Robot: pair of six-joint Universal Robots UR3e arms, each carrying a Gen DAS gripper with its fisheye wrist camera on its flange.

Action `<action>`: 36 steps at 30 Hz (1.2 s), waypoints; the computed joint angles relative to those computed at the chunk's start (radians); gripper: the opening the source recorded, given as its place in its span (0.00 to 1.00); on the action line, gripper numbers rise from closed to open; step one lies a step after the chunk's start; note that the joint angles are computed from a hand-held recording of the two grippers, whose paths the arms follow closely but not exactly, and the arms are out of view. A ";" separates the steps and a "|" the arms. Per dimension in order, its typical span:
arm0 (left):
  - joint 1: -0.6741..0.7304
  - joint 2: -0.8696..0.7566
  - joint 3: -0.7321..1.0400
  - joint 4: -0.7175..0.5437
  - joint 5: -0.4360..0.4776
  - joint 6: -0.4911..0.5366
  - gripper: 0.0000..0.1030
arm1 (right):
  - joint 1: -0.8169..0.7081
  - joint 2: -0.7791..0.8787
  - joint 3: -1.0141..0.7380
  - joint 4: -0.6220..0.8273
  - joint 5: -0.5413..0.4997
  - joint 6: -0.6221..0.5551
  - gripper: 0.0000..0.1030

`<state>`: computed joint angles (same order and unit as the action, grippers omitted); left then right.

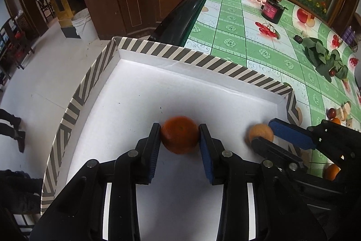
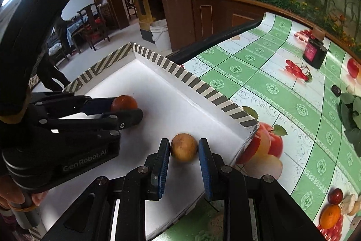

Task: Organize fruits
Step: 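Drop the orange into the tray with the left tool while the right drops its fruit, then grasp an orange with the right tool while the left tool grasps a round rough biscuit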

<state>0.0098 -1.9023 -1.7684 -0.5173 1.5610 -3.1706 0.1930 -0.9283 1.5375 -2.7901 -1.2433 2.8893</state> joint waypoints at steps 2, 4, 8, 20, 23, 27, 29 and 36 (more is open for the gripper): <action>0.018 0.010 -0.013 0.002 -0.035 0.004 0.33 | -0.016 -0.024 0.033 -0.007 0.030 0.002 0.25; 0.044 0.028 -0.032 -0.003 -0.085 0.002 0.33 | -0.021 -0.056 0.070 -0.015 0.036 0.000 0.26; 0.070 0.076 -0.089 0.017 -0.127 -0.001 0.33 | -0.046 -0.139 0.173 -0.048 0.061 0.007 0.26; 0.122 0.326 -0.327 0.127 -0.260 0.021 0.61 | -0.205 -0.450 0.586 -0.159 0.180 -0.013 0.26; 0.075 0.370 -0.349 0.131 -0.220 0.015 0.61 | -0.260 -0.543 0.683 -0.163 0.184 -0.064 0.26; -0.028 0.395 -0.370 0.172 -0.139 -0.007 0.61 | -0.381 -0.681 0.836 -0.140 0.187 -0.137 0.27; -0.071 0.399 -0.375 0.180 -0.131 -0.017 0.61 | -0.446 -0.739 0.894 -0.106 0.199 -0.179 0.27; -0.238 0.328 -0.313 0.173 -0.076 -0.067 0.61 | -0.710 -0.943 1.055 0.055 0.274 -0.342 0.27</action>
<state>-0.2277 -1.5743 -2.0809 -0.3447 1.4853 -3.2372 -0.5172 -1.8708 2.5926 -2.7355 -0.9697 2.5475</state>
